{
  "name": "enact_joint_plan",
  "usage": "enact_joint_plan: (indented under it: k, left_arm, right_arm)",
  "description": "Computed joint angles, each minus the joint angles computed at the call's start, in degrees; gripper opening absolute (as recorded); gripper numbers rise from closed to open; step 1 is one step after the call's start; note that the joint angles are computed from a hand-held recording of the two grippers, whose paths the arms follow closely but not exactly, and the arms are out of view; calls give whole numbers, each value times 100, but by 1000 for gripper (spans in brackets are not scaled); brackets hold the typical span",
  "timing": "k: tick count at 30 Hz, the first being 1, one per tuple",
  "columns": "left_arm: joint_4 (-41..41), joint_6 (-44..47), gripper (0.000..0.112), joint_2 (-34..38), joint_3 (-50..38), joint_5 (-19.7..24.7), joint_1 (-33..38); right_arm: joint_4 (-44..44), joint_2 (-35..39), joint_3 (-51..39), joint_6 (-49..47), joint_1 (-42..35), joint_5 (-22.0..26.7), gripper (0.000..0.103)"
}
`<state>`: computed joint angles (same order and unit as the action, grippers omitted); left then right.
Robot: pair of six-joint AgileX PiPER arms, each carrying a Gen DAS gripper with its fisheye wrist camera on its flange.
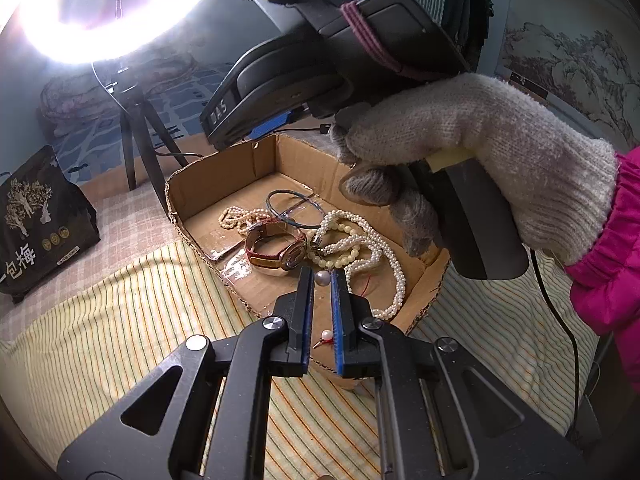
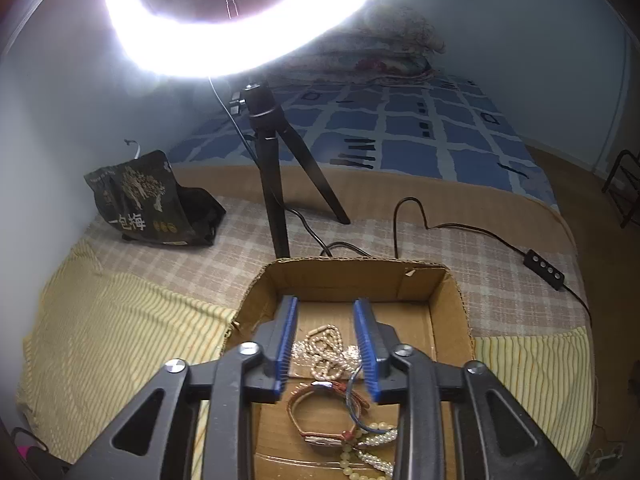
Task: Organize jewelry
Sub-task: 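Lower the necklace into the box and open the right tool while the left tool releases the earring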
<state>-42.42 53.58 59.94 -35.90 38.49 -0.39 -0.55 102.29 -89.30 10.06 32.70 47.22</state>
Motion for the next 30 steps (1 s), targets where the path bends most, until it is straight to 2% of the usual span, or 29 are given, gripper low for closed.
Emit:
enact_joint_plan:
  k: [1,2,3,4,8,11,22,30]
  left_arm:
    - [28,-26,8,-5,2,0,-23]
    - [51,-49,23,-16,6,-3,-40]
    - [53,-49,42,-43,26,-19,-56]
    - [12,-3,47,-107,71,-52,-59]
    - [181,-170,53,-191,85,-125,-151]
    - [239,-283,68,-251,89,-158,-158]
    - [767,-896,77,-546,28,-115,-293]
    - [1044,-1237,78,-937,-62,138,-284]
  right_arm:
    - [-62,-9,20,63,15,-4,55]
    - [-102,-26,52,113,27,-24,66]
    - [-158,-50,89,186,43,-46,71]
    - [-218,-71,120,257,58,-64,77]
    - [-628,-95,132,631,155,-1,93]
    - [-904,-131,133,901,226,65,103]
    - [-1504,-117,-127,1353,479,685,103]
    - [-1650,-462,-136,1508,619,861,103]
